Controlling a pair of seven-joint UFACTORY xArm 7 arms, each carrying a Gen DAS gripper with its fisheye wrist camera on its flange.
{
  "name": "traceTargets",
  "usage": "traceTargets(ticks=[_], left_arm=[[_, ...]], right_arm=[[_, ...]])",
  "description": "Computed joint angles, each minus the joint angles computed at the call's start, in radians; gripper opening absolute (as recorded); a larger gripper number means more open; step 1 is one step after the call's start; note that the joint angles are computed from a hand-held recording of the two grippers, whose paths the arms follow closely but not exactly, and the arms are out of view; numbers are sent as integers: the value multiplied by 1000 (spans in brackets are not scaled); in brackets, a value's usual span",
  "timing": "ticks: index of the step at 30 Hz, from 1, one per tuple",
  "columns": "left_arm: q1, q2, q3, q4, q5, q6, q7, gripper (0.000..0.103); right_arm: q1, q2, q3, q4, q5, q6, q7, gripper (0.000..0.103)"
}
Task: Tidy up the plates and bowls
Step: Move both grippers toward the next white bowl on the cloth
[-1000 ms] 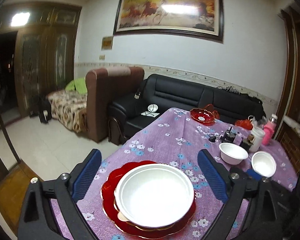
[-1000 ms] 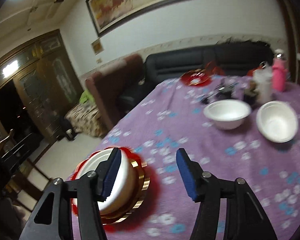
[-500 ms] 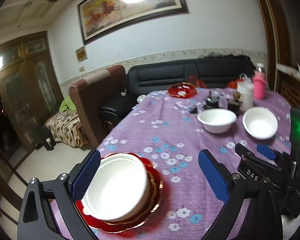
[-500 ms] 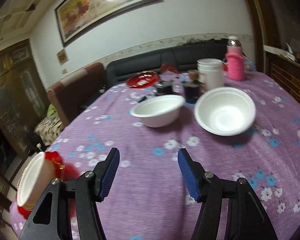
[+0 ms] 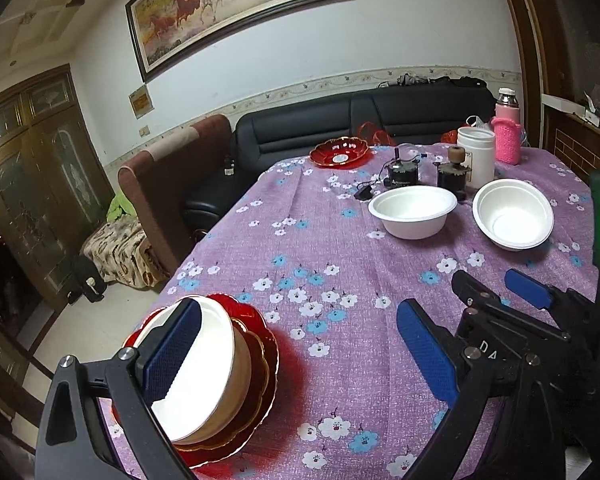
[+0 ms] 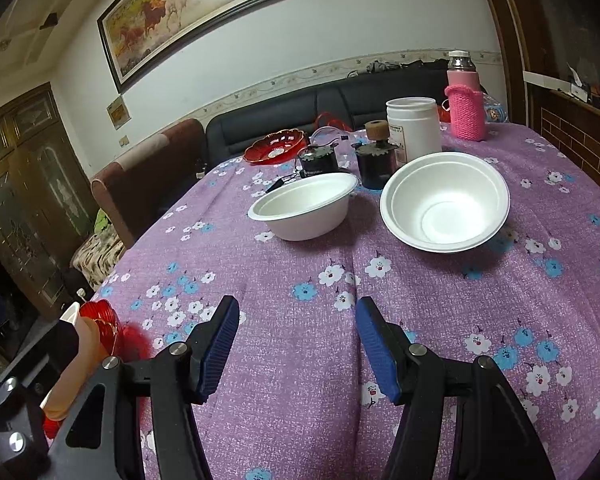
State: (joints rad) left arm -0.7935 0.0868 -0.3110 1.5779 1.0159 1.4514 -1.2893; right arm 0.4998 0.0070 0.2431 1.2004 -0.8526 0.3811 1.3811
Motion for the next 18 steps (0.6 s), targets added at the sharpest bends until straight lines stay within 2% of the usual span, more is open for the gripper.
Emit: traceTargets(ticks=[18], left_arm=[[23,-5,5,-19,-60,-41,11,98]], right_arm=[[10,15,-8,5,47,11,-35,65]])
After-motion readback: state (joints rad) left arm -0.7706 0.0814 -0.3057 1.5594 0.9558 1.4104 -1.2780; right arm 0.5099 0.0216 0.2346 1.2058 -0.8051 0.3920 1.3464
